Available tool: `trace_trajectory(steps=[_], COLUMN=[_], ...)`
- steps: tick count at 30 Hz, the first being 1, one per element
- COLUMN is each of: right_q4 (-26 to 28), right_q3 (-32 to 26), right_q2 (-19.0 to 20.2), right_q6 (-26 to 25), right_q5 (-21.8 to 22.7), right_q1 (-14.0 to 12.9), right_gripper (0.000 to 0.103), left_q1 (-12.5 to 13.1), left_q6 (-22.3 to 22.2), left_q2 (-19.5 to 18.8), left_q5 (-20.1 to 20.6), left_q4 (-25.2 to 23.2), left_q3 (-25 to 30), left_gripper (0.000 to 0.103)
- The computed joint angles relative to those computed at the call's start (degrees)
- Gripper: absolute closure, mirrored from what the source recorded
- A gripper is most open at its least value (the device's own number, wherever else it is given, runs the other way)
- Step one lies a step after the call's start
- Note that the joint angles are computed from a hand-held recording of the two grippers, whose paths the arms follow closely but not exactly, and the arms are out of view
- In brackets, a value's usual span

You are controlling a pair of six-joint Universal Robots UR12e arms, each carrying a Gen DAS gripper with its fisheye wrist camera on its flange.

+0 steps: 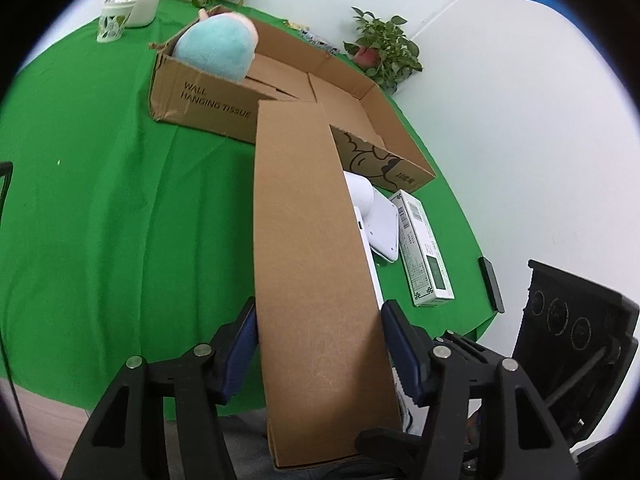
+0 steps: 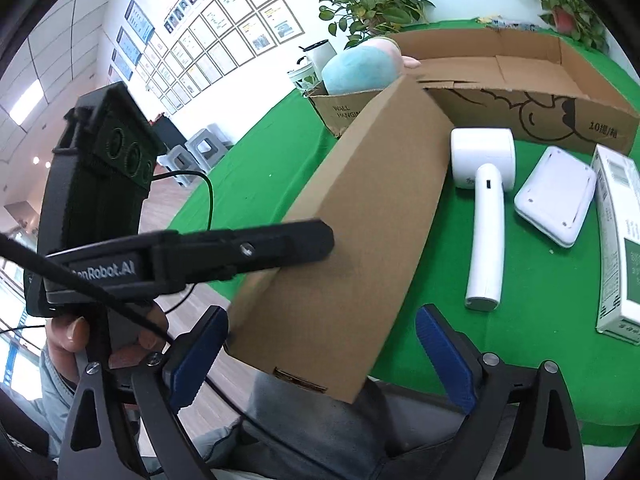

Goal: Organize objects
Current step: 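Lift the long brown box with the right tool, tilting it open side up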

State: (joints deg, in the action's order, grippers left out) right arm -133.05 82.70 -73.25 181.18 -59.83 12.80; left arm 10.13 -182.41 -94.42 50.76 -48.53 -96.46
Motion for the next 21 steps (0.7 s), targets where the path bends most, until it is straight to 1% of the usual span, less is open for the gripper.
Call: trace_trajectory(steps=[3,5,8,9,11,13,15,17,21], right_q4=[0.0,-0.4,-0.3,-0.7,-0.9,-0.8,-0.9,-1.6,-2.9], right_q3=[-0.2,0.0,0.2,0.4,0.9,1.3,1.8,2.3,3.4], right_q2=[0.0,-0.1,-0.4,-0.7,-1.4,-1.9,-2.3,-2.7,-3.6], right_q6=[-1.0,-1.6,-1.2,-0.9,-0.7,-0.2,0.8,1.8,3.6], right_q5=[-0.1,-0.3,-0.8,-1.2,-2.9,-3.9,-4.0,-4.5,-5.7], right_q1=[0.2,0.4,0.2,0.1,-0.1,-0.4,-1.0,-1.4,-2.1], right_gripper=[0.014,0.014,0.012,0.011,0.011,0.011,0.011,0.011,0.011], left_q1=[-0.3,-0.2,-0.6,-0.6,-0.6,-1.2,-1.8,-2.2,-3.1], left_q6=[1.0,0.7,0.8,1.0,1.7,2.9,4.3,4.5,5.4], left_q2=[0.1,0.2,0.6,0.7,0.5,0.3,-0.3,-1.0,-2.6], left_q5=[0.5,0.1,1.3,0.7,-1.8,-2.6,-4.0,-5.6,-9.2], left_q4=[-0.5,-0.6,-0.5,-0.2,0.6,1.3,0.9,0.0,0.4], left_q3=[0.2,0.1,0.1,0.0,0.0,0.3,0.9,1.5,2.6], left_gripper=[0.044,0.044,0.044,0.047,0.059,0.059,0.059,0.059,0.059])
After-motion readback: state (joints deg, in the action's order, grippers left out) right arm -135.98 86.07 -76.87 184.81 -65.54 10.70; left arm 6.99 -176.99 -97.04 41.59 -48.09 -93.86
